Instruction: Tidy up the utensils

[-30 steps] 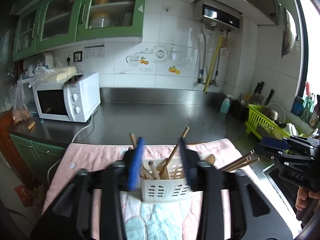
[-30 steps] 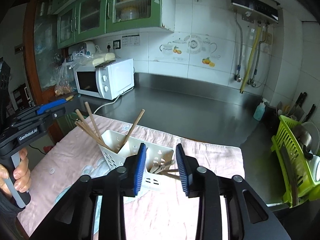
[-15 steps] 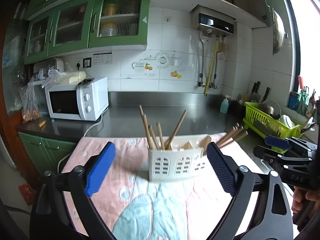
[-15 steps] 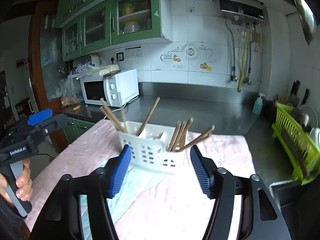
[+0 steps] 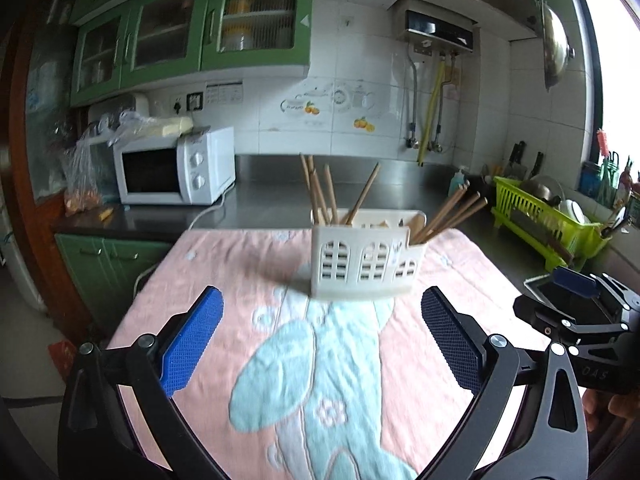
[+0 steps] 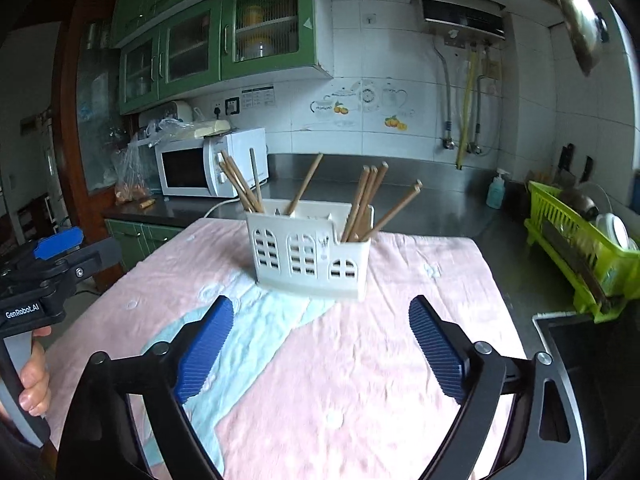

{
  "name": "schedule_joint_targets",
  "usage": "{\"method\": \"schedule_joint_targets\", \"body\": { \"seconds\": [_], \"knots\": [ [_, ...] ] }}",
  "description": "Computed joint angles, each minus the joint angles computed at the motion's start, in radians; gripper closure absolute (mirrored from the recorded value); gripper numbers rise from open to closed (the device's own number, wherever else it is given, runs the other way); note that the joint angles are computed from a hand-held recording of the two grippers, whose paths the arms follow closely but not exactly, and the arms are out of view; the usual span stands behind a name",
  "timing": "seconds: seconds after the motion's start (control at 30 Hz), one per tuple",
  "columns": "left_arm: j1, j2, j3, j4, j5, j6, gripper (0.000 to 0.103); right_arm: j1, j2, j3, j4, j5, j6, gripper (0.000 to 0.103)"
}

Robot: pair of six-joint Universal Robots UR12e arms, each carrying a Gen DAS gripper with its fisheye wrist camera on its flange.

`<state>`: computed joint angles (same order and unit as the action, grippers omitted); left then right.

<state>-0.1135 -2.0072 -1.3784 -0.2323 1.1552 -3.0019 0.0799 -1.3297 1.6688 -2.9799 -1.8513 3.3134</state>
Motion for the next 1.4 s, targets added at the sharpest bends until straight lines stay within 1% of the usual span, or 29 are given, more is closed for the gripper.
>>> {"method": "schedule_joint_targets", "body": {
  "seconds": [0.17, 0.23, 0.3, 0.4, 0.57, 0.63, 0.93, 1.4],
  "knots": [
    [0.008, 0.034, -0.058, 0.002, 0.015, 0.021, 0.005, 0.016, -0.023, 0.042, 0.017, -0.009, 0.021, 0.015],
    [0.01, 0.047, -0.079, 0.006, 0.022, 0.034, 0.005, 0.022, -0.031, 0.058, 0.013, -0.013, 0.034, 0.011],
    [0.014, 0.056, -0.096, 0.008, 0.017, 0.042, 0.005, 0.027, -0.04, 0.073, 0.006, -0.023, 0.048, 0.011],
    [0.018, 0.069, -0.123, 0.027, 0.026, 0.048, 0.005, 0.03, -0.049, 0.087, 0.008, -0.028, 0.054, 0.01],
    [0.025, 0.084, -0.149, 0.032, 0.021, 0.069, 0.005, 0.032, -0.064, 0.106, 0.011, -0.037, 0.066, 0.01],
    [0.026, 0.087, -0.157, 0.041, 0.036, 0.074, 0.005, 0.033, -0.069, 0.111, 0.011, -0.041, 0.067, 0.01],
    [0.035, 0.094, -0.172, 0.031, 0.045, 0.089, 0.005, 0.032, -0.076, 0.117, 0.016, -0.035, 0.062, 0.01],
    [0.038, 0.094, -0.17, 0.033, 0.051, 0.089, 0.005, 0.038, -0.071, 0.108, 0.02, -0.037, 0.042, 0.01]
  ]
}}
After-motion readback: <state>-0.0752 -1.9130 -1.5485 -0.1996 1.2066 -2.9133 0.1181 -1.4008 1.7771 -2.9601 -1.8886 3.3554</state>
